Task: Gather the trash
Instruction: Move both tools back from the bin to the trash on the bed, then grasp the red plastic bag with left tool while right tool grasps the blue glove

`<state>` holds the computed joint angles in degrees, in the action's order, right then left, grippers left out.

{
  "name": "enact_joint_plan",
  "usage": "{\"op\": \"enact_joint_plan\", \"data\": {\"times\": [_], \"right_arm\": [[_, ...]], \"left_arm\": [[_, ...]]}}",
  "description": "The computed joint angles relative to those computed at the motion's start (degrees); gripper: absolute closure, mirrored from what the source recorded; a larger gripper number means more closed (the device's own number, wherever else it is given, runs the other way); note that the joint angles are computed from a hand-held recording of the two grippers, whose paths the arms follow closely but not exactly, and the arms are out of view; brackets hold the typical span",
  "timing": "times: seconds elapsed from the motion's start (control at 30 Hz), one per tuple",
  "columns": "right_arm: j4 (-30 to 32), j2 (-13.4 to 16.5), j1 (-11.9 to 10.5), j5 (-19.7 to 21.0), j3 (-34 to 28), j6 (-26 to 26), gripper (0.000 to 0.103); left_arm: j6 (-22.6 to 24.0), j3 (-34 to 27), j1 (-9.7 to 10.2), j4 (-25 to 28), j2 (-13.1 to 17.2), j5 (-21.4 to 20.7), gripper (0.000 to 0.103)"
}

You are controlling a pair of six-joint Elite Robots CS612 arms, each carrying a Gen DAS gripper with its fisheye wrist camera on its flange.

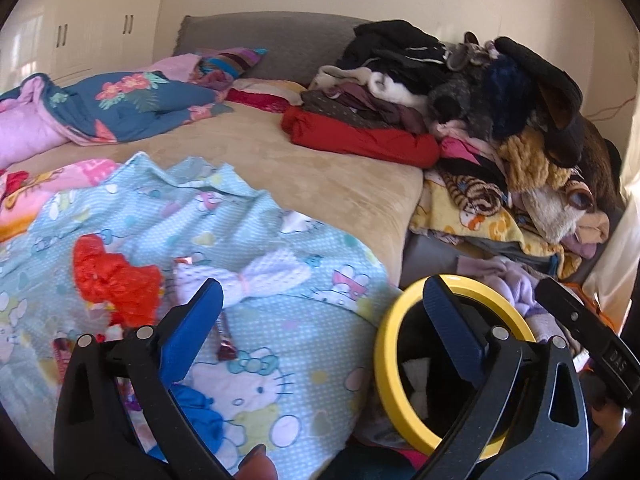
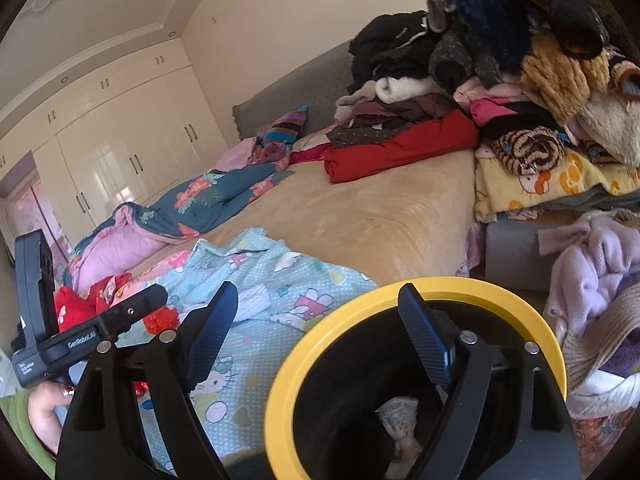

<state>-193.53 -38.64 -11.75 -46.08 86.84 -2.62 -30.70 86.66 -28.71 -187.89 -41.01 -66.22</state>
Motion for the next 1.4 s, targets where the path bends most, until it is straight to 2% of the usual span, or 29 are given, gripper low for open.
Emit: {"op": "enact_joint_plan", "data": {"times": [0.4, 0.83, 1.17, 1.4], "right_arm": [[1.87, -1.50, 2.12, 0.64, 2.08, -6.66, 0.019], [5.24, -2.80, 4.46, 2.14, 3.36, -13.31, 0.016], [11.06, -3.45, 6.87, 2.39, 4.29, -20.22, 0.015], [16.48, -3.63, 8.85, 1.54, 4.80, -26.85, 0.014]], "left_arm": [[-3.22, 3.98, 1.18, -3.87, -1.70, 3.05, 0.011], [-6.74, 6.48, 2.34, -5.77, -2.62, 4.24, 0.011], [-10.14, 8.31, 3.70, -5.87, -3.17, 4.65, 0.011], [-13.53, 9.88, 5.07, -5.08, -3.62, 5.55, 0.011]]}}
